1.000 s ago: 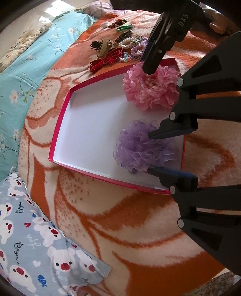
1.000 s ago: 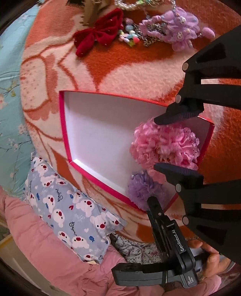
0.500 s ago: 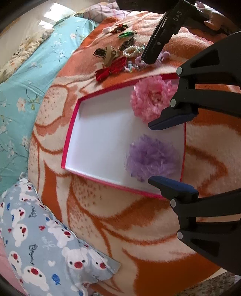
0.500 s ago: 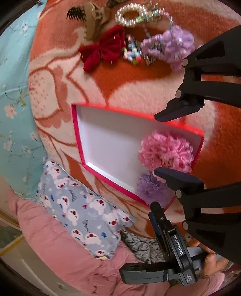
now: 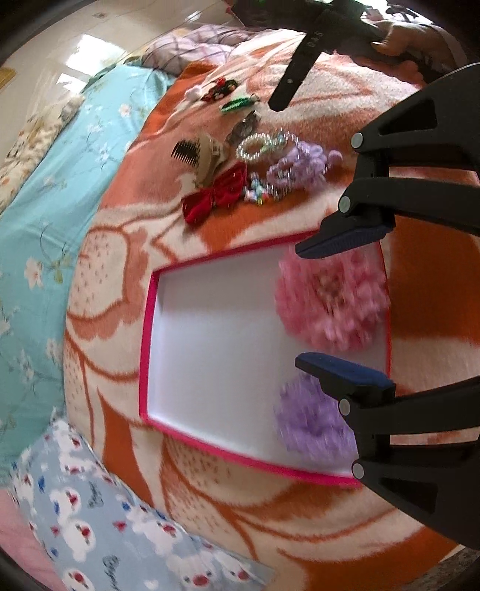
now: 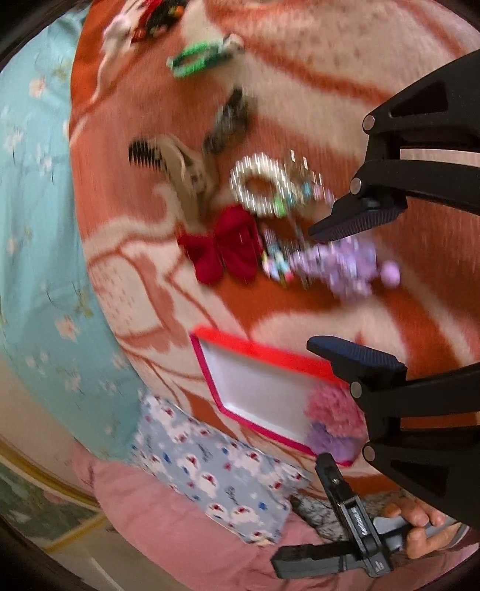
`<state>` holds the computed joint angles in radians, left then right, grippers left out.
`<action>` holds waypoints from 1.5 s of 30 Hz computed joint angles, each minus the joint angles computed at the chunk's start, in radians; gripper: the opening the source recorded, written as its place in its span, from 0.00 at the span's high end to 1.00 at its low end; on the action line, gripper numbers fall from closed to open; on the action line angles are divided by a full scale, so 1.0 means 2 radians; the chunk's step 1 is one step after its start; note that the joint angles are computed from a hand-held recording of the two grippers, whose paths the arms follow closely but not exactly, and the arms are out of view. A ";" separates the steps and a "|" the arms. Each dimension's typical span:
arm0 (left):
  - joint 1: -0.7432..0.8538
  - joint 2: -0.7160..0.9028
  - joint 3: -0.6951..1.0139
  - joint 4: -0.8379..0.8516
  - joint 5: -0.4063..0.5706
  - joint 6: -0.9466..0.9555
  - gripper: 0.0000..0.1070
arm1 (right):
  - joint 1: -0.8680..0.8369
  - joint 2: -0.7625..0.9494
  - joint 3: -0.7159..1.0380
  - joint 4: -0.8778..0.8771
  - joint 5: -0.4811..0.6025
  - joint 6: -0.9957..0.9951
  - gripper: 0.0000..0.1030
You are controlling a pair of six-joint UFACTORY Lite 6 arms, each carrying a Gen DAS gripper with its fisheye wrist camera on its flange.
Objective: Organize jewelry
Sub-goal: 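Open both tools to release the scrunchies in the box and withdraw, then grasp the red velvet bow with the left tool while the right tool grasps the wristwatch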
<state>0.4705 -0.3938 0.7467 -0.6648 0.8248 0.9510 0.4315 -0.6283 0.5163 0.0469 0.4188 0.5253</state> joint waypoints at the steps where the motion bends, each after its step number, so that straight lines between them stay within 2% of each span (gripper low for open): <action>1: -0.013 -0.001 0.000 0.003 -0.003 -0.010 0.52 | -0.023 -0.015 -0.005 0.016 0.010 -0.027 0.46; 6: -0.095 0.000 0.002 0.026 -0.028 -0.070 0.52 | -0.130 -0.054 -0.019 0.111 0.046 -0.170 0.46; 11: -0.177 0.023 0.016 0.051 -0.061 -0.134 0.51 | -0.219 -0.059 -0.028 0.183 0.067 -0.284 0.46; 14: -0.222 0.054 0.036 0.062 -0.078 -0.166 0.51 | -0.257 -0.033 -0.021 0.218 0.069 -0.347 0.46; 16: -0.251 0.084 0.056 0.068 -0.092 -0.189 0.46 | -0.275 -0.008 -0.011 0.231 0.066 -0.385 0.46; 19: -0.283 0.126 0.084 0.067 -0.110 -0.206 0.45 | -0.302 0.036 0.013 0.257 0.064 -0.449 0.46; 24: -0.318 0.228 0.155 0.069 -0.134 -0.240 0.45 | -0.309 0.122 0.071 0.256 0.046 -0.504 0.42; 29: -0.329 0.339 0.243 0.041 -0.131 -0.244 0.45 | -0.309 0.206 0.118 0.257 0.041 -0.548 0.42; 32: -0.339 0.398 0.299 0.052 -0.131 -0.266 0.45 | -0.310 0.236 0.134 0.262 0.044 -0.569 0.42; 37: -0.363 0.453 0.349 0.077 -0.133 -0.283 0.45 | -0.298 0.267 0.139 0.258 0.037 -0.582 0.43; 38: -0.367 0.457 0.351 0.078 -0.134 -0.281 0.51 | -0.295 0.274 0.140 0.256 0.033 -0.579 0.43; 39: -0.372 0.459 0.349 0.076 -0.137 -0.275 0.61 | -0.292 0.275 0.138 0.250 0.027 -0.574 0.44; 41: -0.375 0.464 0.347 0.058 -0.137 -0.253 0.72 | -0.286 0.277 0.133 0.232 0.013 -0.555 0.57; 42: -0.376 0.462 0.343 0.052 -0.140 -0.245 0.75 | -0.286 0.278 0.132 0.227 0.011 -0.548 0.73; 43: -0.378 0.456 0.337 0.057 -0.146 -0.246 0.76 | -0.291 0.281 0.133 0.244 0.015 -0.563 0.84; 45: -0.379 0.448 0.333 0.059 -0.146 -0.243 0.82 | -0.306 0.282 0.131 0.292 0.029 -0.602 0.86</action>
<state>-0.2870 0.5026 1.4123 -0.5474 0.5322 0.4643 -0.1813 -0.0649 0.7777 0.6317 0.4769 -0.6786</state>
